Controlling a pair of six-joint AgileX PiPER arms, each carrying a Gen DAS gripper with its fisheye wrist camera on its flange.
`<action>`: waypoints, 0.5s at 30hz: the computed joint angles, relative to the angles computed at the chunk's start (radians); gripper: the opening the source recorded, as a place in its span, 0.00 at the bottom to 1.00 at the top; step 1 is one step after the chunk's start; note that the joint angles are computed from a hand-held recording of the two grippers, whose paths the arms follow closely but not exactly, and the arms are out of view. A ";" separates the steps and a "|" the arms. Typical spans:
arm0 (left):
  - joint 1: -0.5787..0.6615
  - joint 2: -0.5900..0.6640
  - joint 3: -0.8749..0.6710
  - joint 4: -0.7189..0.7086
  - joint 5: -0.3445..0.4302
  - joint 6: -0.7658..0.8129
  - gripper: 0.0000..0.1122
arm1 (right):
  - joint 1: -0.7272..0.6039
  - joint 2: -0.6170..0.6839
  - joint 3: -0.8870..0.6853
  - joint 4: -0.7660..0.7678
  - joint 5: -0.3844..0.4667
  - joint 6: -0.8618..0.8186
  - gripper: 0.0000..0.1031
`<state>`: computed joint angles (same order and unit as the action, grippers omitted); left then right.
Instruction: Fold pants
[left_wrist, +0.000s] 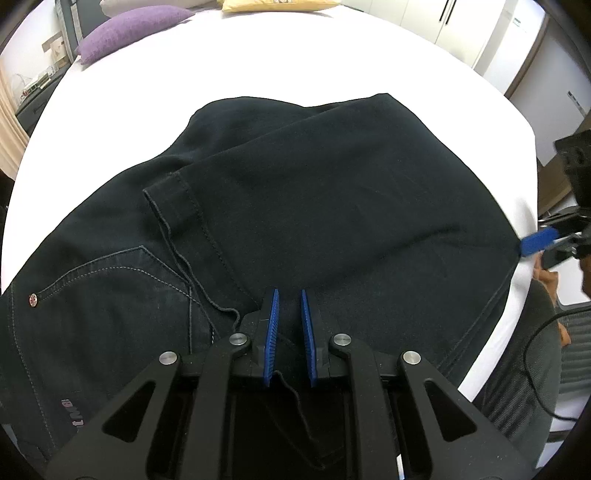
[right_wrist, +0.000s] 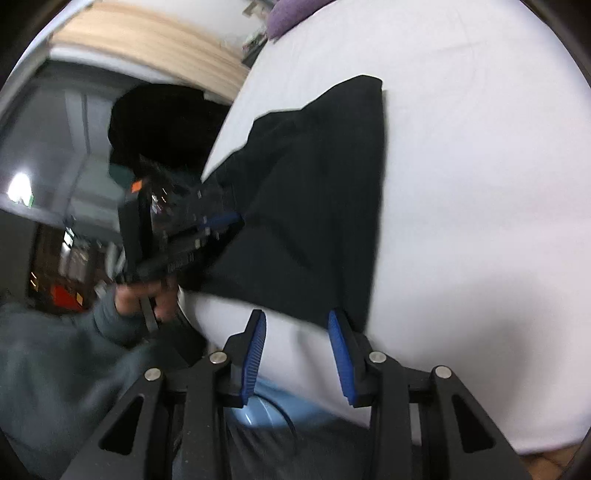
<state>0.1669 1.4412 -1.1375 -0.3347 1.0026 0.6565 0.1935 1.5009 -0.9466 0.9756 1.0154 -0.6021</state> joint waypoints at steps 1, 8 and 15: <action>0.002 0.002 0.004 -0.003 -0.004 0.004 0.11 | 0.005 -0.023 -0.014 -0.049 0.003 0.035 0.38; 0.014 0.003 0.000 -0.007 0.004 0.010 0.11 | 0.022 0.065 -0.175 0.131 -0.015 -0.072 0.53; 0.032 0.013 0.004 -0.032 0.001 0.034 0.11 | 0.087 0.218 -0.106 0.215 -0.107 -0.128 0.50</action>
<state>0.1993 1.4540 -1.1336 -0.3671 1.0035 0.6906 0.2803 1.7188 -1.0521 1.1910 0.9082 -0.7297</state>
